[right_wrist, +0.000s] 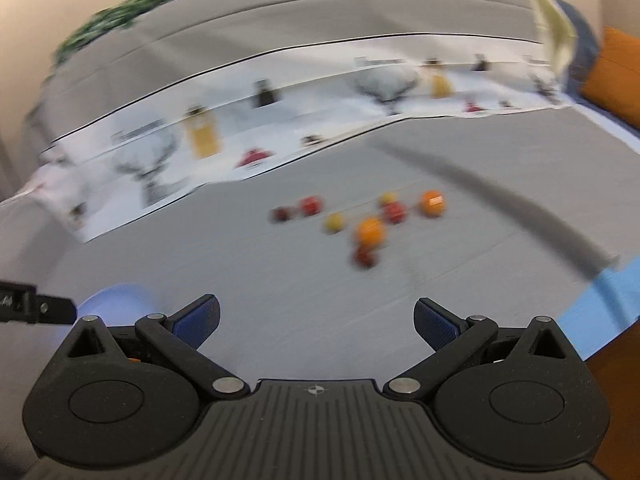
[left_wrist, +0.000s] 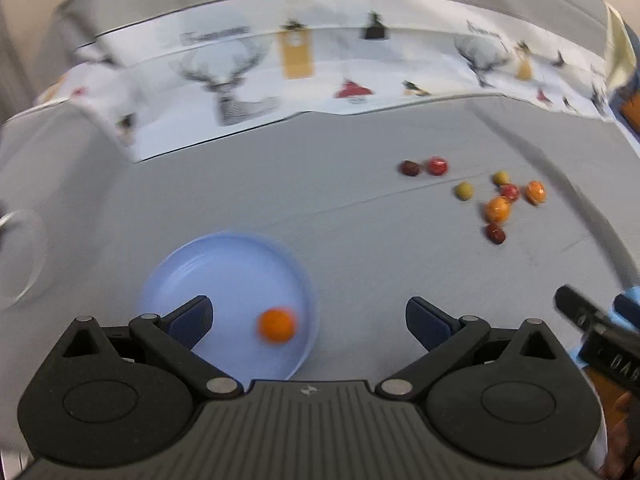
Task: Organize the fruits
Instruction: 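Grasp the yellow-green fruit with the left tool while the right tool grasps the wrapped orange, then carry the yellow-green fruit and wrapped orange toward the blue plate with both tools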
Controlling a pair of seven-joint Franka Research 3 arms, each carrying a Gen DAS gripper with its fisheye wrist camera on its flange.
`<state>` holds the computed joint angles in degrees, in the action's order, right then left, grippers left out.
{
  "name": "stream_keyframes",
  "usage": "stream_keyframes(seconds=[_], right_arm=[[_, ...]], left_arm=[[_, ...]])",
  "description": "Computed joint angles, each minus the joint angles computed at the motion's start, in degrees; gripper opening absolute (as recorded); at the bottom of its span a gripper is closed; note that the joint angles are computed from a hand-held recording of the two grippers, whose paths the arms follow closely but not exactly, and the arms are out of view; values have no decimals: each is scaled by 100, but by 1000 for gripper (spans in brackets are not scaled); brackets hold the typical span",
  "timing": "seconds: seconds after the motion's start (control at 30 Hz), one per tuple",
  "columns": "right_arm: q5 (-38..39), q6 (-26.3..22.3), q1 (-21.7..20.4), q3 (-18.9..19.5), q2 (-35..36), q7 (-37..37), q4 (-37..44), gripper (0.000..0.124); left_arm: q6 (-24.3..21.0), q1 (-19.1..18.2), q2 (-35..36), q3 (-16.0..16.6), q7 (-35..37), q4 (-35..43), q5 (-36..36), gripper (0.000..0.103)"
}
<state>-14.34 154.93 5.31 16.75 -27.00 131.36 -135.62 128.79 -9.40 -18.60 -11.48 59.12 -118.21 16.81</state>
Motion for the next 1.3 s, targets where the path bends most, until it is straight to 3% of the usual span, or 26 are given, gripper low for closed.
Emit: stream_keyframes(seconds=[0.17,0.33,0.5,0.63,0.7,0.77,0.9,0.93,0.97,1.0,1.07,1.1,1.2,1.3], right_arm=[[-925,224,-769,54,936,465,509,102],[-1342,-60,-848,-347,2323,684,1536,102],[-1342,272,-682,-838,3396,407,2195,102],[-1272,456,-514,-1088,4072,-62,2670,102],[-1731,471,-166,-1453,4280,181,2823,103],[-2340,785,176,-1841,4403,443,2849,102],[-2431,969,570,-2288,4499,713,2894,102],[-2381,999,620,-2345,4482,640,2874,102],[-2290,1145,623,-2362,4457,490,2811,95],[-2334,1334,681,-2446,4379,418,2696,71],[-2190,1485,737,-2465,4299,87,2593,35],[-2107,1390,823,-2523,4285,83,2608,35],[-1651,1203,958,-2626,4196,72,2585,35],[-1856,993,1172,-2892,3884,723,2444,35]], left_arm=[[446,-69,1543,-150,-36,1057,333,103],[324,-355,3378,-106,256,2700,480,103],[16,-629,4835,7,645,4290,237,103],[-144,-813,5579,156,627,5223,117,103],[-289,-841,5911,151,703,5672,-40,103],[-123,-998,5975,317,633,5704,162,103],[-136,-1042,6073,314,797,5862,143,103],[-99,-1030,6032,301,777,5810,101,99],[65,-1067,5911,362,633,5614,169,92],[166,-1106,5819,406,558,5471,261,70],[348,-1098,5730,366,658,5321,339,37],[356,-1081,5723,334,726,5324,326,25],[174,-963,5656,193,882,5350,71,25],[320,-855,5121,166,866,4765,-20,25]])
